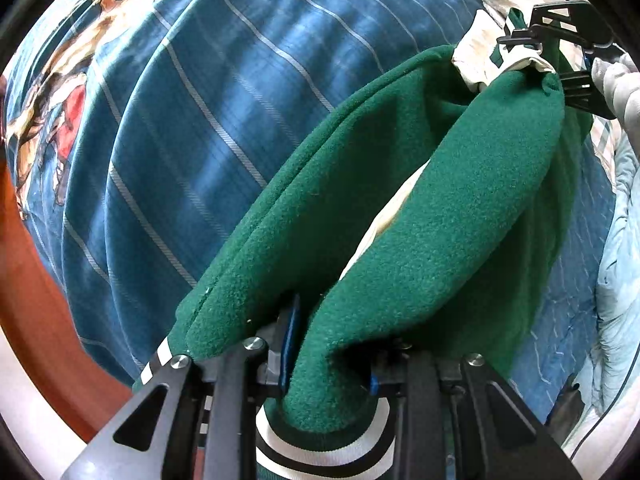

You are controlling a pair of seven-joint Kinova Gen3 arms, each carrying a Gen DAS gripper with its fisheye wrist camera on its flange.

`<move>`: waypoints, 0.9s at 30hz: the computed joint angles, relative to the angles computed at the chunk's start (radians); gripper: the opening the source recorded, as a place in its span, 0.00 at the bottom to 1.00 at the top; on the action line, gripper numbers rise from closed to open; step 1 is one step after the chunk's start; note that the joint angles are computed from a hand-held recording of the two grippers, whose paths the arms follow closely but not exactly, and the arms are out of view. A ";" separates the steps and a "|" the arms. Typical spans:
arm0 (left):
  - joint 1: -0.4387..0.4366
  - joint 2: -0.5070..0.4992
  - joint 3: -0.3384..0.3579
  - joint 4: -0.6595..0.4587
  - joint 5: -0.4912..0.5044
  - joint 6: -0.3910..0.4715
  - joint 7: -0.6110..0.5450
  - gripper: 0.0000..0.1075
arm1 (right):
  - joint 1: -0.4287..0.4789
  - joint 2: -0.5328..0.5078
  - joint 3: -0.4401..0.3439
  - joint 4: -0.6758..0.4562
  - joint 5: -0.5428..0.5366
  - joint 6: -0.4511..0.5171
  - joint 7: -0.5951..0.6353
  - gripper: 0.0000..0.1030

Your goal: Fold large clothes

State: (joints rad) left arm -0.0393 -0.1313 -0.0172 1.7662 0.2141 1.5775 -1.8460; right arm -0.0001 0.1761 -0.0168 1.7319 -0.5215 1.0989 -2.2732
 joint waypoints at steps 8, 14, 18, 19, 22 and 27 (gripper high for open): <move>0.014 0.020 0.017 -0.015 -0.013 0.000 0.027 0.25 | 0.002 0.095 -0.040 -0.066 -0.011 -0.046 -0.029 0.31; 0.028 0.034 0.028 -0.078 -0.024 0.039 0.056 0.34 | 0.022 0.107 -0.050 -0.083 -0.033 -0.013 0.043 0.44; -0.021 0.017 -0.065 -0.186 0.070 0.121 0.038 0.86 | 0.104 0.067 -0.099 -0.043 -0.173 -0.044 0.201 0.83; -0.056 0.013 -0.072 -0.224 0.074 0.140 0.045 0.86 | 0.092 0.039 -0.075 -0.026 -0.194 -0.050 0.221 0.83; -0.104 0.014 -0.091 -0.281 0.034 0.165 0.053 0.86 | 0.057 -0.098 -0.015 0.044 -0.186 -0.062 0.198 0.83; -0.133 0.046 -0.086 -0.224 -0.016 0.157 0.015 0.86 | 0.133 -0.330 -0.072 0.147 -0.059 0.040 0.017 0.83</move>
State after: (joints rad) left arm -0.1720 -0.0854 -0.1030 1.5418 0.1978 1.7345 -1.8314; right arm 0.1328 -0.1534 -0.0885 1.8793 -0.5809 1.1385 -2.2559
